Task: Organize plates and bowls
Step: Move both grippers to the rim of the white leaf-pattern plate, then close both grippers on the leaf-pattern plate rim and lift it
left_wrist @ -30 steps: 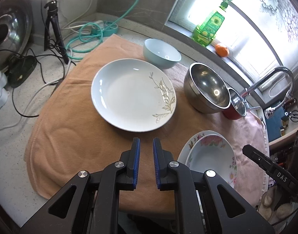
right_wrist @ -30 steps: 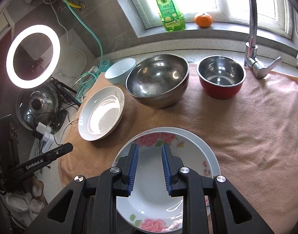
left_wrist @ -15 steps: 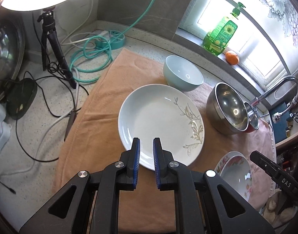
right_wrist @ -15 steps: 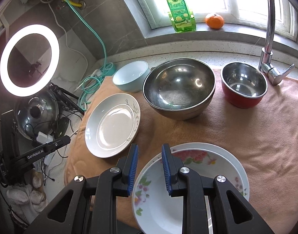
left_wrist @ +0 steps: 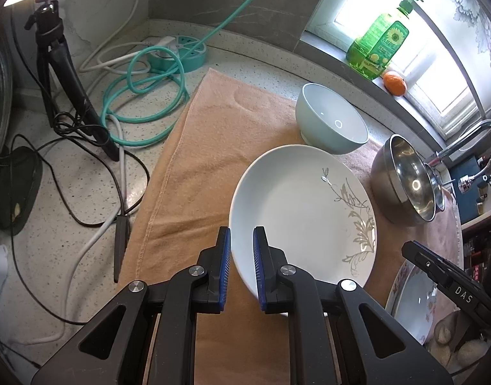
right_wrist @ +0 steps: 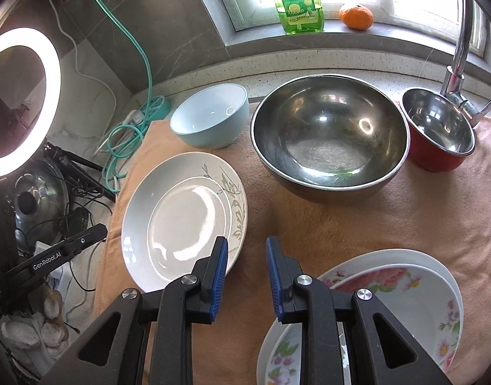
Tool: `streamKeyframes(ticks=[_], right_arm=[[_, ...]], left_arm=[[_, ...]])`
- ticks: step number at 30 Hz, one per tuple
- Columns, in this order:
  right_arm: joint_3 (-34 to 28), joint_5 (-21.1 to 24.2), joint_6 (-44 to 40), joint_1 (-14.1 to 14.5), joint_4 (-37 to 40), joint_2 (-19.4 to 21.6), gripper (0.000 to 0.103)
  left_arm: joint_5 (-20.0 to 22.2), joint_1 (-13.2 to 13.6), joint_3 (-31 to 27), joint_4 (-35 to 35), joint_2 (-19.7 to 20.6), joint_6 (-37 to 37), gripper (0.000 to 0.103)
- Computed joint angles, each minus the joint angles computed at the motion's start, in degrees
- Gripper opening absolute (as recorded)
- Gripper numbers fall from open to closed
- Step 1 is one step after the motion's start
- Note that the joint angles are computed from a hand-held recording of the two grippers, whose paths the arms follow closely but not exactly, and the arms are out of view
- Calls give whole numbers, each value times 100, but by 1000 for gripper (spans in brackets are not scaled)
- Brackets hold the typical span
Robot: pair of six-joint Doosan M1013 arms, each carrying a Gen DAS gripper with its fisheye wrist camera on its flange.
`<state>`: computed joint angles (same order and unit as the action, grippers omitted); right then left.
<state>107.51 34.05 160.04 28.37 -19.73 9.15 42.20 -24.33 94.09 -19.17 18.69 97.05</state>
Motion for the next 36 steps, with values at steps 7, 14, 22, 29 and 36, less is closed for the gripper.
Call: streamKeyframes(ticks=[7,14,22,29,36], right_arm=[[-184,207,-74,-67,154,240,22],[-379,333,-286,-133,302,434,22],[-470,399,-529,-193,574,565,22],[-477,394,-631,-232,709,593,19],[-555,400,-780,-224,784,660,10]], left_arm=[[121,38,-146,-155,186,173,13],[168,59,-249,-71,301,160,13],[241,79,-297,-154,407,241,13],[242,76,-285,-177,425,288,12],[205,82,-274,-222,417,355,9]])
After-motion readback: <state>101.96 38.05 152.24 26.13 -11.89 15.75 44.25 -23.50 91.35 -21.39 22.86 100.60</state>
